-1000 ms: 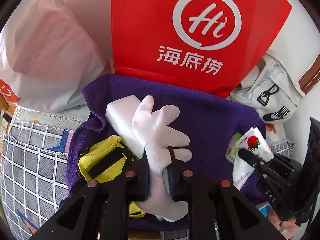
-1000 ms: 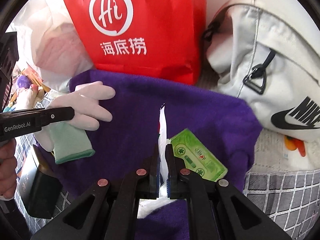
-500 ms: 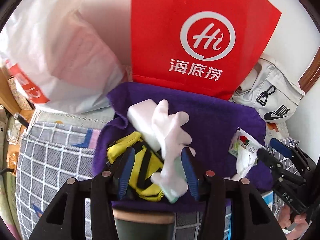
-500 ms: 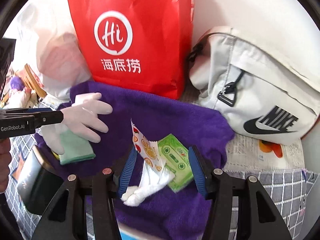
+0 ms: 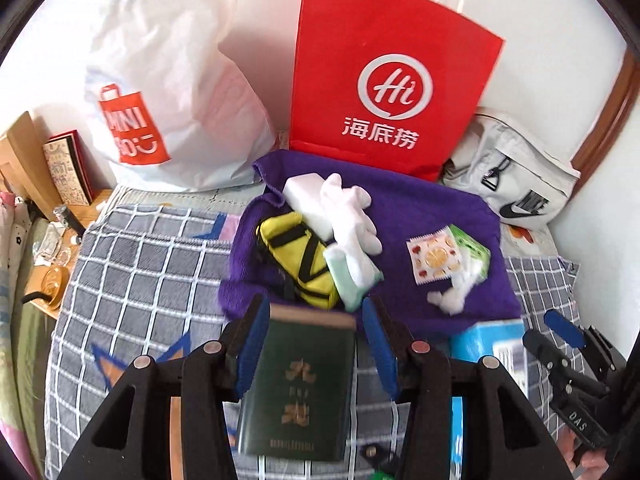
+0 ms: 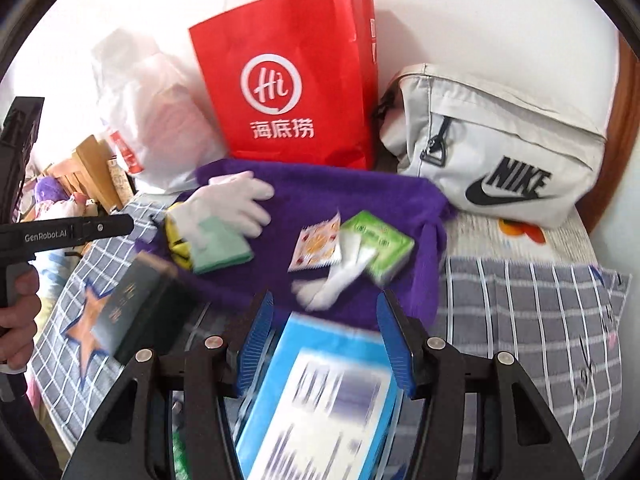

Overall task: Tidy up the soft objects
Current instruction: 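Open both tools to drop the glove and packet on the towel, then grasp the black watch strap on the bed with the right tool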

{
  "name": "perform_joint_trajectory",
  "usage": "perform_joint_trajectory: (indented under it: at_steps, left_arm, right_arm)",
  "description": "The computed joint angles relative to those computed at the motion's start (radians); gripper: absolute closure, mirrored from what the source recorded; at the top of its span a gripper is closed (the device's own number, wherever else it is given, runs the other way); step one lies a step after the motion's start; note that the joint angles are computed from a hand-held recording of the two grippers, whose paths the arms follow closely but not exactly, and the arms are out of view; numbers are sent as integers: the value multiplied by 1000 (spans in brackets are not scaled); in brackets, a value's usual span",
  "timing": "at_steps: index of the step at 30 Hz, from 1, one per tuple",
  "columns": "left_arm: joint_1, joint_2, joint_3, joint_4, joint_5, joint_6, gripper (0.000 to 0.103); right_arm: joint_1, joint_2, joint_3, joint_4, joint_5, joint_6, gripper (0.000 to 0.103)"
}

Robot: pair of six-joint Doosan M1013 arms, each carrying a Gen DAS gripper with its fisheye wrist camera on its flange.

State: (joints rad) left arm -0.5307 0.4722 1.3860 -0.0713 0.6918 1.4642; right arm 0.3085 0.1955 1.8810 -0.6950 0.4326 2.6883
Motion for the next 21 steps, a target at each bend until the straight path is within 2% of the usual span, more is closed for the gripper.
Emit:
perform_joint_trajectory:
  at_steps: [7, 8, 12, 17, 21]
  left_arm:
    - [-11, -73, 114, 25, -45, -17, 57]
    - [-11, -82, 129, 22, -51, -16, 57]
    - [-11, -117, 195, 4, -83, -15, 57]
    - [-8, -139, 245, -21, -97, 6, 57]
    - [0, -159, 284, -57, -115, 35, 57]
  right_arm:
    - [90, -57, 72, -103, 17, 164, 49]
    - [104, -65, 83, -112, 21, 181, 52]
    - [152, -88, 123, -126, 26, 234, 75]
    - [210, -94, 160, -135, 14, 269, 75]
    - [233, -66, 158, -99, 16, 267, 75]
